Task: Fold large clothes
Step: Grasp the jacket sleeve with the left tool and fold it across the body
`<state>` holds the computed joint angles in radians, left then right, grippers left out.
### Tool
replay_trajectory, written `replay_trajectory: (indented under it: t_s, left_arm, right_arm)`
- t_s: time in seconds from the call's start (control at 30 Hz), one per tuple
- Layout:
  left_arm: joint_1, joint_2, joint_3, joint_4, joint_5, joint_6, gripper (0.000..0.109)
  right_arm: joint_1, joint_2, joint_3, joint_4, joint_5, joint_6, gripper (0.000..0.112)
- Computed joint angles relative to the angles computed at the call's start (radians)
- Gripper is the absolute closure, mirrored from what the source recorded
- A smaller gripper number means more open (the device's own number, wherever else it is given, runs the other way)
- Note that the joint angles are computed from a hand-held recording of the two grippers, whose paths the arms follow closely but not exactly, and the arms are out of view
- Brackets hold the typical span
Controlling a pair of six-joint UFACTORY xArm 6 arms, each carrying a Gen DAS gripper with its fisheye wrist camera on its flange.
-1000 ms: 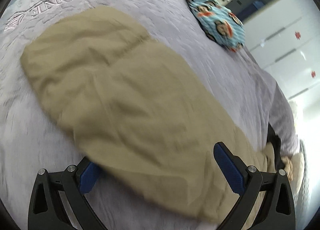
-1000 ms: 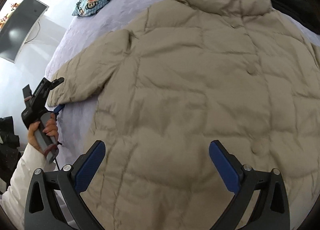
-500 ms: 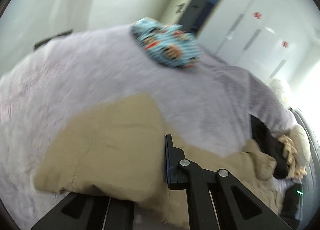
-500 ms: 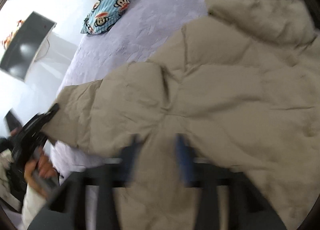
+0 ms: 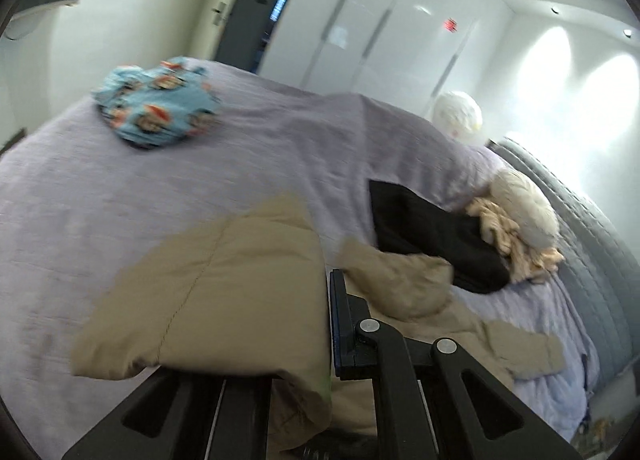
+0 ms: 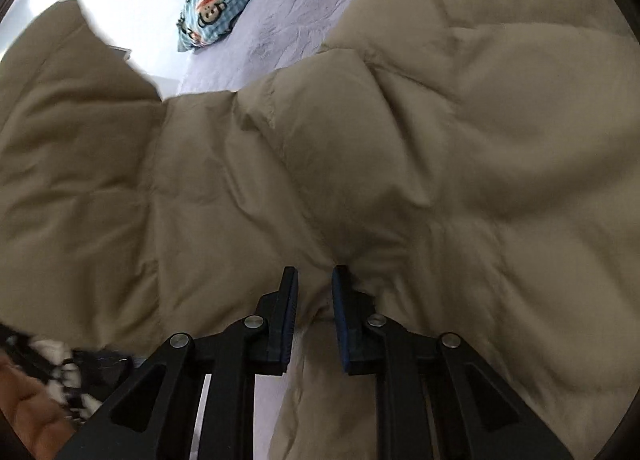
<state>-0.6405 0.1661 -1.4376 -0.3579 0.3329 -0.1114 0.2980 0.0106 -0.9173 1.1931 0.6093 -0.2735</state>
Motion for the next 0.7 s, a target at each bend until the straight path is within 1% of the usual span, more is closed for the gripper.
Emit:
replay_trajectory:
  t_s: [0.03, 0.07, 0.1, 0.13, 0.17, 0.2, 0.23, 0.27, 0.3, 0.33, 0.37, 0.4, 0.43, 0.47, 0.5, 0.53, 0.6, 0.63, 0.67, 0.7]
  left_arm:
    - [-0.026, 0.037, -0.047, -0.01, 0.017, 0.011, 0.099]
    - [-0.047, 0.072, -0.089, 0.015, 0.033, -0.004, 0.099]
    - [-0.079, 0.129, -0.158, 0.083, 0.063, -0.044, 0.099]
    - [-0.102, 0.169, -0.205, 0.124, 0.085, -0.062, 0.099]
    - [-0.127, 0.208, -0.246, 0.178, 0.105, -0.088, 0.099]
    - [-0.16, 0.279, -0.329, 0.256, 0.15, -0.118, 0.099]
    - [-0.181, 0.326, -0.388, 0.3, 0.189, -0.135, 0.099]
    - [-0.201, 0.373, -0.444, 0.336, 0.227, -0.151, 0.099]
    - [-0.229, 0.433, -0.511, 0.383, 0.282, -0.17, 0.099]
    - [-0.248, 0.483, -0.571, 0.426, 0.332, -0.188, 0.098]
    - [-0.263, 0.509, -0.6, 0.471, 0.362, -0.21, 0.093]
    - [-0.288, 0.559, -0.661, 0.541, 0.424, -0.237, 0.081]
    - [-0.301, 0.579, -0.681, 0.571, 0.448, -0.25, 0.066]
    - [-0.31, 0.585, -0.682, 0.584, 0.45, -0.26, 0.055]
    - [-0.317, 0.565, -0.64, 0.582, 0.431, -0.273, 0.035]
    - [-0.321, 0.551, -0.618, 0.582, 0.416, -0.28, 0.028]
    - [-0.327, 0.52, -0.581, 0.563, 0.408, -0.258, 0.028]
    - [-0.327, 0.501, -0.559, 0.561, 0.408, -0.249, 0.028]
    - [-0.329, 0.472, -0.522, 0.569, 0.399, -0.251, 0.028]
    - [-0.328, 0.421, -0.46, 0.583, 0.376, -0.267, 0.028]
  right_arm:
    - [-0.025, -0.045, 0.036, 0.027, 0.029, -0.014, 0.093]
    - [-0.05, -0.099, 0.08, 0.026, 0.045, -0.009, 0.093]
    - [-0.076, -0.157, 0.125, 0.005, 0.052, 0.008, 0.093]
    - [-0.108, -0.232, 0.183, -0.036, 0.05, 0.033, 0.093]
    - [-0.144, -0.313, 0.243, -0.104, 0.043, 0.076, 0.093]
    - [-0.17, -0.369, 0.281, -0.161, 0.041, 0.115, 0.092]
    - [-0.226, -0.462, 0.343, -0.26, 0.052, 0.177, 0.092]
    - [-0.261, -0.512, 0.374, -0.322, 0.065, 0.219, 0.092]
    - [-0.323, -0.588, 0.418, -0.412, 0.093, 0.273, 0.092]
    - [-0.363, -0.631, 0.44, -0.471, 0.113, 0.308, 0.092]
    - [-0.417, -0.686, 0.466, -0.544, 0.142, 0.349, 0.092]
    - [-0.464, -0.725, 0.482, -0.596, 0.168, 0.376, 0.092]
    - [-0.496, -0.749, 0.49, -0.623, 0.189, 0.39, 0.092]
    - [-0.536, -0.771, 0.496, -0.643, 0.216, 0.394, 0.092]
    - [-0.563, -0.779, 0.494, -0.65, 0.237, 0.392, 0.092]
    - [-0.588, -0.784, 0.492, -0.662, 0.259, 0.389, 0.092]
    - [-0.606, -0.783, 0.489, -0.674, 0.278, 0.38, 0.088]
    - [-0.635, -0.792, 0.492, -0.673, 0.302, 0.35, 0.077]
    - [-0.644, -0.777, 0.48, -0.679, 0.31, 0.335, 0.062]
    - [-0.67, -0.8, 0.481, -0.693, 0.341, 0.321, 0.055]
